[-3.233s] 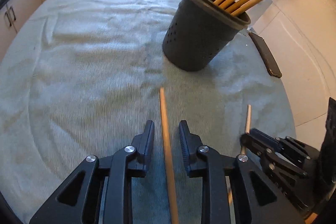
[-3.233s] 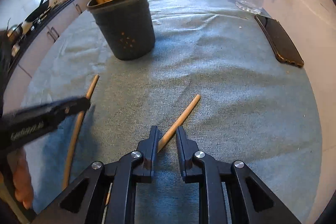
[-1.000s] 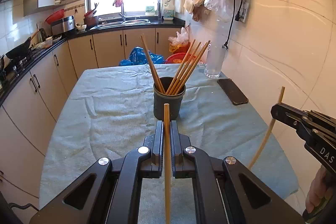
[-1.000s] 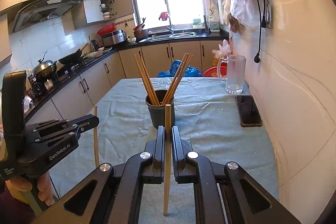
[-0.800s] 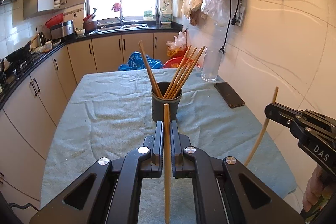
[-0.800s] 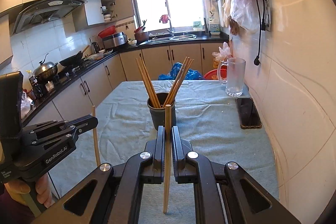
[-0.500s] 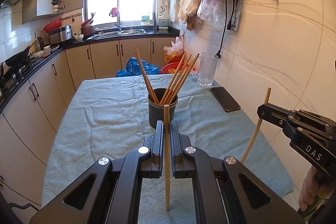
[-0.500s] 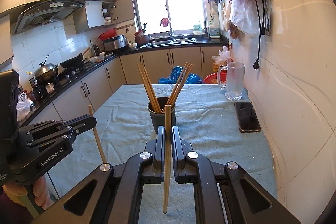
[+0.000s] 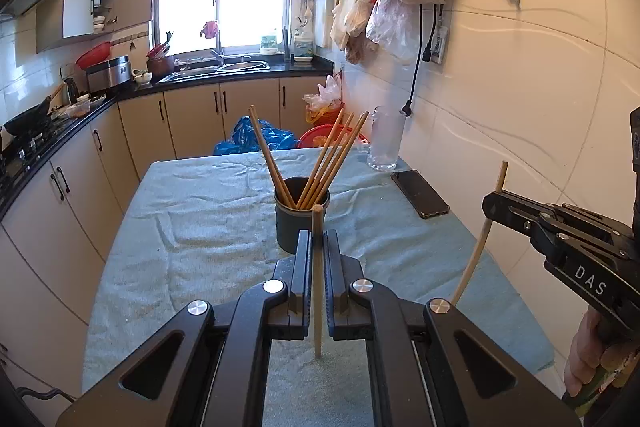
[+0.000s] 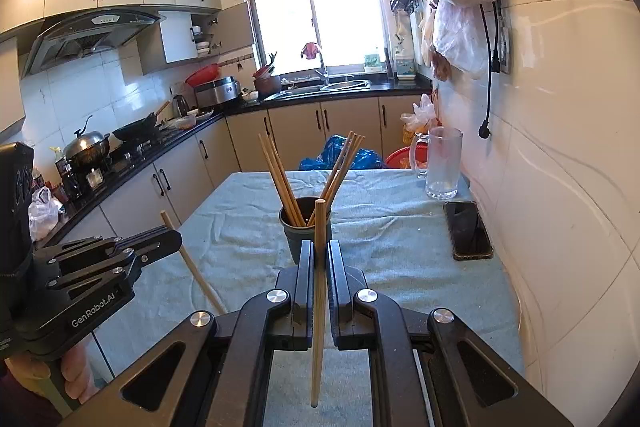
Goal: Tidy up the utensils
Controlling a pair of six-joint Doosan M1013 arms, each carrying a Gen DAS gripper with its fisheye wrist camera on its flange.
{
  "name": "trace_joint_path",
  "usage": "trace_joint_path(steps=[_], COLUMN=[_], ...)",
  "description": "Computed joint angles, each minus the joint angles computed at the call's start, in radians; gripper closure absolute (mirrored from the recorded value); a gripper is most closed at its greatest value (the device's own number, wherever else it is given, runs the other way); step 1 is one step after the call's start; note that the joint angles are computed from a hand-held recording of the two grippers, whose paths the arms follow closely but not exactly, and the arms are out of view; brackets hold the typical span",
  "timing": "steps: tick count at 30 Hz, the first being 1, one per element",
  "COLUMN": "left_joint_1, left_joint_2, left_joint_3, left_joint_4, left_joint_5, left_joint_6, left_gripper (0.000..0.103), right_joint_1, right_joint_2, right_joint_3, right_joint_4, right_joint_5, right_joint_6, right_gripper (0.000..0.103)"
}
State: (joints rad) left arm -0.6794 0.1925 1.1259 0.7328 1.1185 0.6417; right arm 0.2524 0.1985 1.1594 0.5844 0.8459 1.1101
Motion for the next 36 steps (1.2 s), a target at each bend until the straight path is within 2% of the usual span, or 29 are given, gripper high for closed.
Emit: trace_joint_path(steps=[8,36], left_joint_1=[-0.002,0.015], left_joint_2=[0.0,-0.043], left_joint_3=[-0.008,-0.004], left_joint_4=[0.004,-0.048], left_joint_5=[-0.001,-0.077], left_joint_6=[0.016,0.055], left_gripper=[0.098,0.098], right_joint_1=[-0.003,-0.004], right_joint_2=[0.001,0.006], right_joint_3=[-0.008,-0.028], right_joint_4=[0.001,0.021], right_joint_5=[-0.005,-0.028], right_joint_6=[0.005,0.022], right_gripper=[0.096,0.096])
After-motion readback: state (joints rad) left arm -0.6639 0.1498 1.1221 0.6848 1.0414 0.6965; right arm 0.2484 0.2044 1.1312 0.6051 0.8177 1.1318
